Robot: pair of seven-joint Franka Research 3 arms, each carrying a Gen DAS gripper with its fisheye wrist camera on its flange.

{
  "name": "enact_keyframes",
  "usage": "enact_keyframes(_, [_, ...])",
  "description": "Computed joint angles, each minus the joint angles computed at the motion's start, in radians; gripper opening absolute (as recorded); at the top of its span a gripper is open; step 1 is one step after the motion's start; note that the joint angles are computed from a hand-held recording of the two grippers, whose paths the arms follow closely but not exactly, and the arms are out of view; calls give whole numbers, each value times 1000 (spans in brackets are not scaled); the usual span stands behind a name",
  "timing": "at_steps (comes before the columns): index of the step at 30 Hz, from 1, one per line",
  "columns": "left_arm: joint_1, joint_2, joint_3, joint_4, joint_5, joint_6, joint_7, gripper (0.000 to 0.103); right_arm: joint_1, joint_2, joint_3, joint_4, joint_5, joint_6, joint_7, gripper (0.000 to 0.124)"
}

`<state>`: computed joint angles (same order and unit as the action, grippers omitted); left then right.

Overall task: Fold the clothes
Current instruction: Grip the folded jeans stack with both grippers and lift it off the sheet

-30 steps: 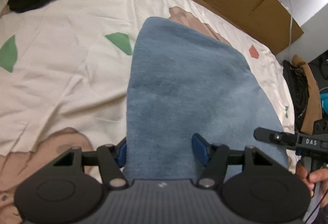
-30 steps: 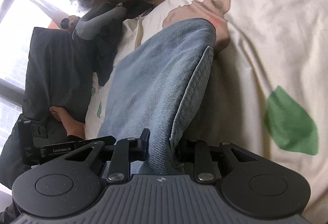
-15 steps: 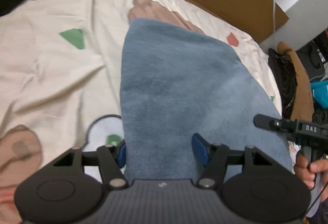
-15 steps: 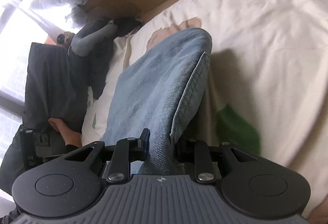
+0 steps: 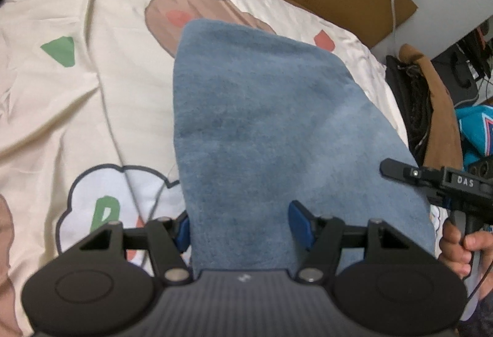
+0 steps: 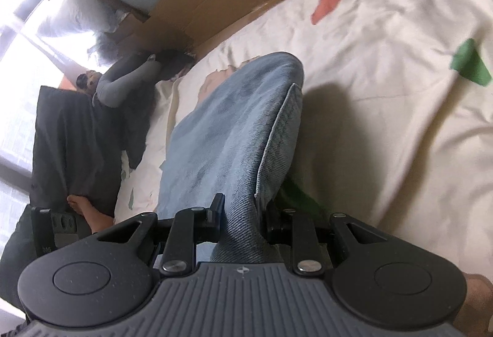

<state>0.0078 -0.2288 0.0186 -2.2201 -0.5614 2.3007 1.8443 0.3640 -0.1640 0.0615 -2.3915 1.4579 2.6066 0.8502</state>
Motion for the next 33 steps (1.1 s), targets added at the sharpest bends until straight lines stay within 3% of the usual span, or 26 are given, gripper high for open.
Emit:
enact_keyframes(5, [6,13,3,24,-3,-22,-3,66,2,21,8,-9,-18,32,47,36])
enact_keyframes(11, [19,45,-1,58,-26,-33,-6,68,-3,36,4,-9,17,25,51,40])
enact_keyframes(15, [28,66,2,85,-78,-34,-2,77,-8,39,5,-10,22,19,48,40])
enact_keyframes(22, [57,129,-7,132,-124,-52,27,83,-17,42,5,-11,20,19,63,46])
enact_keyframes(25, [69,164,-19,150,-151,-71,41,83,-17,36,8,-18,13,47,71,59])
enact_keyframes(33, [107,226,-42,162,-268,-121,107,88,-28,63,1,15,-48,44,115,59])
